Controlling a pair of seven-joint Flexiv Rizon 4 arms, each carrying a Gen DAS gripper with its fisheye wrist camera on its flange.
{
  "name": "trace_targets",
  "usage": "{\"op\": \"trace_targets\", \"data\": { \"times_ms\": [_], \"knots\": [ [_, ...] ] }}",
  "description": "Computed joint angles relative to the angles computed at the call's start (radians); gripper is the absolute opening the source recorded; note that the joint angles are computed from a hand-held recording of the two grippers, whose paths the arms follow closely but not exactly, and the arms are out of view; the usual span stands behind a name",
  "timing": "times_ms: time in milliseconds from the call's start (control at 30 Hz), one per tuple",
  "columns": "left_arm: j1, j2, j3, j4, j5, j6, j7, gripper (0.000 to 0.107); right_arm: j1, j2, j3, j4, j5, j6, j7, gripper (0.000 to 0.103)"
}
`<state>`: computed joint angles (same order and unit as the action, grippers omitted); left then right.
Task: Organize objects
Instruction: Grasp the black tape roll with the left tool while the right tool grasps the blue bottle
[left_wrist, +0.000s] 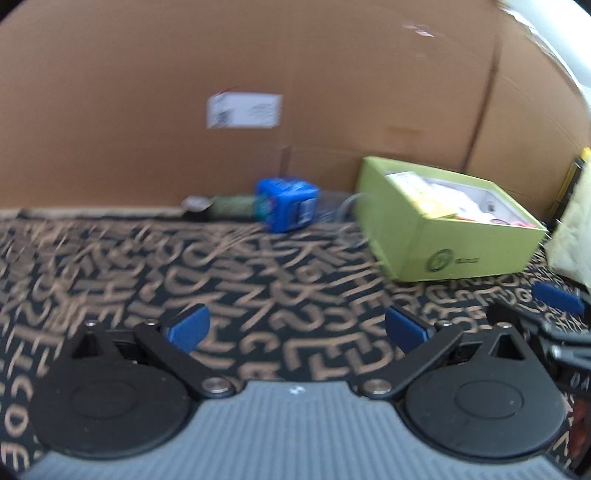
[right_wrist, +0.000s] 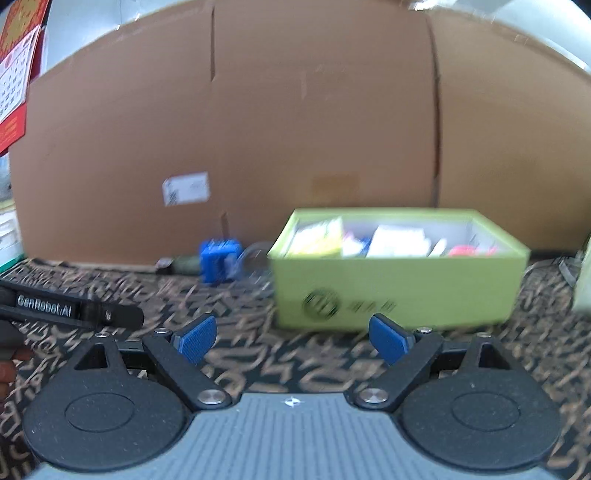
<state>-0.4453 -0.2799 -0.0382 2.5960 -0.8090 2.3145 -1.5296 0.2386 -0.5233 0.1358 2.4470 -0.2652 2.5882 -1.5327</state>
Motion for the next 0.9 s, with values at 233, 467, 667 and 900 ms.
{"op": "trace_targets", "data": {
  "times_ms": [233, 467, 667, 900],
  "knots": [
    [0.094, 0.036, 0.035, 0.075, 0.110, 0.010, -0.159, 0.103, 0.061, 0.010, 0.023, 0.019, 0.016, -0.038, -0.021, 0.093],
    [0.190, 0.027, 0.059, 0.071, 0.225, 0.010, -0.206, 0.103, 0.126, 0.018, 0.029, -0.007, 0.049, -0.087, -0.048, 0.092],
    [0.303, -0.013, 0.072, 0.011, 0.378, -0.028, -0.261, 0.103, 0.167, 0.018, 0.032, -0.047, 0.066, -0.147, -0.060, 0.085],
    [0.353, -0.107, 0.100, -0.120, 0.413, -0.088, -0.224, 0.102, 0.212, 0.004, 0.027, -0.110, 0.094, -0.213, -0.070, 0.084]
  ]
}}
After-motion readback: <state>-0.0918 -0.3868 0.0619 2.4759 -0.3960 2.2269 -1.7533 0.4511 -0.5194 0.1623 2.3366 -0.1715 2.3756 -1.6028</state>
